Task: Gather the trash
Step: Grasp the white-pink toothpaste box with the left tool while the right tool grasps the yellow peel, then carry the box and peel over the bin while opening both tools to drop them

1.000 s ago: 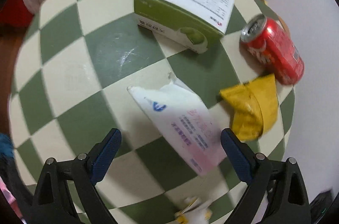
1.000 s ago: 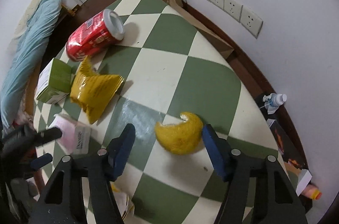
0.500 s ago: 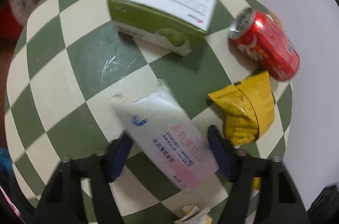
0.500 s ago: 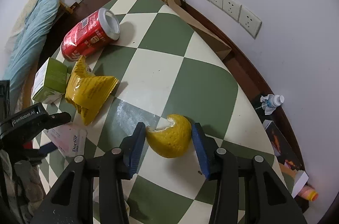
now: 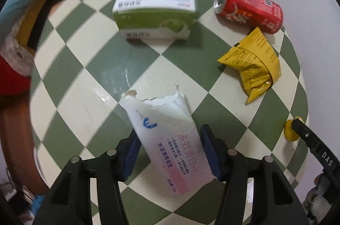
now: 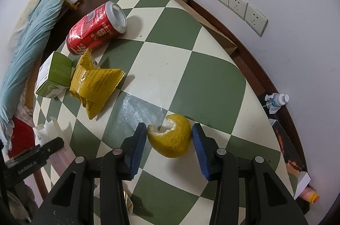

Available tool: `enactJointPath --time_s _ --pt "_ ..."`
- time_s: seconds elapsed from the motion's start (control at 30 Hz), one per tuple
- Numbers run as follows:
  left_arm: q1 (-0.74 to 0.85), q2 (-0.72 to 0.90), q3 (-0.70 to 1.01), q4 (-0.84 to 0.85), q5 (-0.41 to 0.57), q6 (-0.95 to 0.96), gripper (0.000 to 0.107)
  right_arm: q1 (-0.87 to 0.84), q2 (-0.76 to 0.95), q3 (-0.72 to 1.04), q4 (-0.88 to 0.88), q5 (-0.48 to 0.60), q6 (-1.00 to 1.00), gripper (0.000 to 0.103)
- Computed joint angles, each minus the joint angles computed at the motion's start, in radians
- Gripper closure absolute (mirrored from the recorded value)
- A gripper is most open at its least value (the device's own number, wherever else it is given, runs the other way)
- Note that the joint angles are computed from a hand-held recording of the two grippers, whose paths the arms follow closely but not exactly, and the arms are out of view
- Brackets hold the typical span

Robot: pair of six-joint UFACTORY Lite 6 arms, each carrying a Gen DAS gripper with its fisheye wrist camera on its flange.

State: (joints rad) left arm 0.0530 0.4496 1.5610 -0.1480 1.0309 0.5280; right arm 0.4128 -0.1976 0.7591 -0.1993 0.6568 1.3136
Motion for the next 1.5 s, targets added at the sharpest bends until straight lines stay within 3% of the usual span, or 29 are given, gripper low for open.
enactJointPath --time_s 0.1,0.43,0.6,0.7,0.87,1.2,1.5 --pt "0.017 0.042 0.002 -0.015 0.014 -0.027 0.053 -0.011 0.006 0.003 0.013 -0.005 -0.019 0.055" --pt "0.060 -0.070 -0.181 -0.059 -0.105 0.032 0.059 -0.045 -0.034 -0.070 0.110 -0.104 -0.082 0.052" --pt "0.009 -0.100 -0.213 -0.029 -0.166 -0.015 0.060 -0.014 -0.017 -0.067 0.046 -0.109 -0.022 0.052" --pt "0.038 -0.179 -0.274 -0.023 -0.193 0.024 0.060 -0.003 -0.014 -0.066 0.027 -0.116 -0.016 0.061" --pt "0.039 -0.295 -0.337 -0.021 -0.225 0.041 0.060 0.044 0.025 -0.016 -0.038 -0.081 0.028 0.066" --pt "0.264 -0.396 -0.153 -0.185 -0.001 0.277 0.060 0.160 0.027 0.083 -0.126 0.006 0.129 0.069" --pt "0.541 -0.237 0.249 -0.365 0.251 0.453 0.060 0.372 0.108 0.398 -0.229 0.195 0.220 0.070"
